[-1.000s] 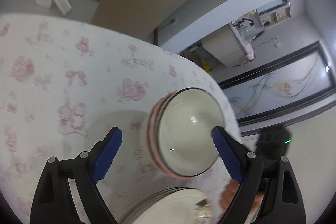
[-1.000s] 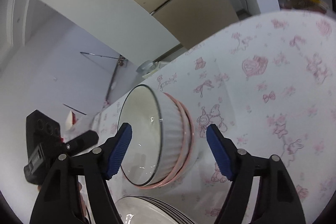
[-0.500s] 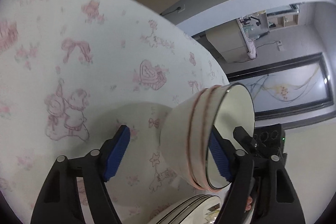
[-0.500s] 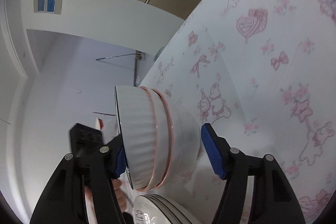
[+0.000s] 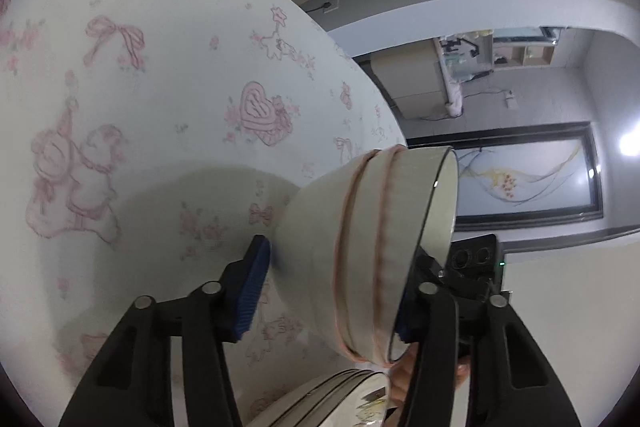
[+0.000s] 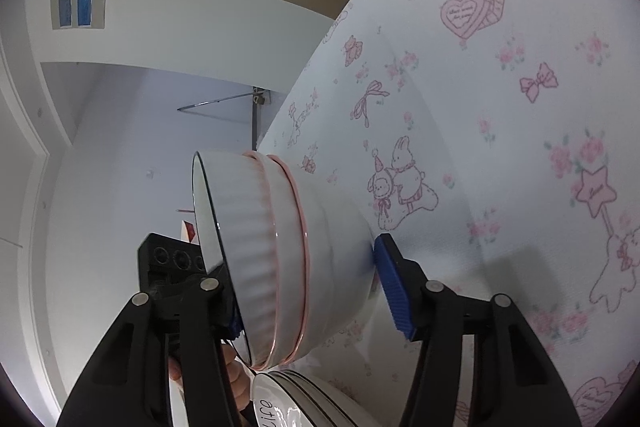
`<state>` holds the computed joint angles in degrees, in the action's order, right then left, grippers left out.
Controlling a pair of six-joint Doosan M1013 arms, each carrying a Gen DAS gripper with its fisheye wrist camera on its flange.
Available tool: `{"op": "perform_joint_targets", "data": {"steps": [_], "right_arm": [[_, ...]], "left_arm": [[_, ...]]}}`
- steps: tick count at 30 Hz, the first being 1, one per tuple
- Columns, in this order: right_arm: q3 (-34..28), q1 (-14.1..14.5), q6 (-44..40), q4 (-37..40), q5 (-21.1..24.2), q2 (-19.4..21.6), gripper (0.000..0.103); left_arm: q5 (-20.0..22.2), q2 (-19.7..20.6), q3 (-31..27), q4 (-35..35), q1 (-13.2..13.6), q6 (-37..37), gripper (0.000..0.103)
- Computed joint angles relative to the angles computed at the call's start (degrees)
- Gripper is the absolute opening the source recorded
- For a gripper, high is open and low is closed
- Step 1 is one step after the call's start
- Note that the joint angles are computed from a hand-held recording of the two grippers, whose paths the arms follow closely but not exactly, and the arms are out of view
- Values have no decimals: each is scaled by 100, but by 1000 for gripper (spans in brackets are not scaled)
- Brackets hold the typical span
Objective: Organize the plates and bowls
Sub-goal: 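Close both grippers on the sides of the bowl stack, then lift the bowl stack and carry it over the plate stack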
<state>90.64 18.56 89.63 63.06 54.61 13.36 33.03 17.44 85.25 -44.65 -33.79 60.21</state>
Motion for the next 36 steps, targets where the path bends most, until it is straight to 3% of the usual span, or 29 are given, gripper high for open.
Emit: {"op": "perform_joint_targets", "data": {"steps": [3, 8, 14, 36], "right_arm": [[-50, -14, 41, -48, 207, 54, 54], [-197, 82, 239, -486, 203, 79, 49], [-461, 293, 688, -1594, 163, 48, 42], [-485, 234, 474, -1321, 40, -257, 42]], "left_arm": [[64, -2, -64, 508, -69, -409, 52], [220, 48, -85, 296, -62, -343, 51], [718, 113, -469, 1917, -285, -1519, 44], [957, -185, -850, 3227, -606, -2309, 44]]}}
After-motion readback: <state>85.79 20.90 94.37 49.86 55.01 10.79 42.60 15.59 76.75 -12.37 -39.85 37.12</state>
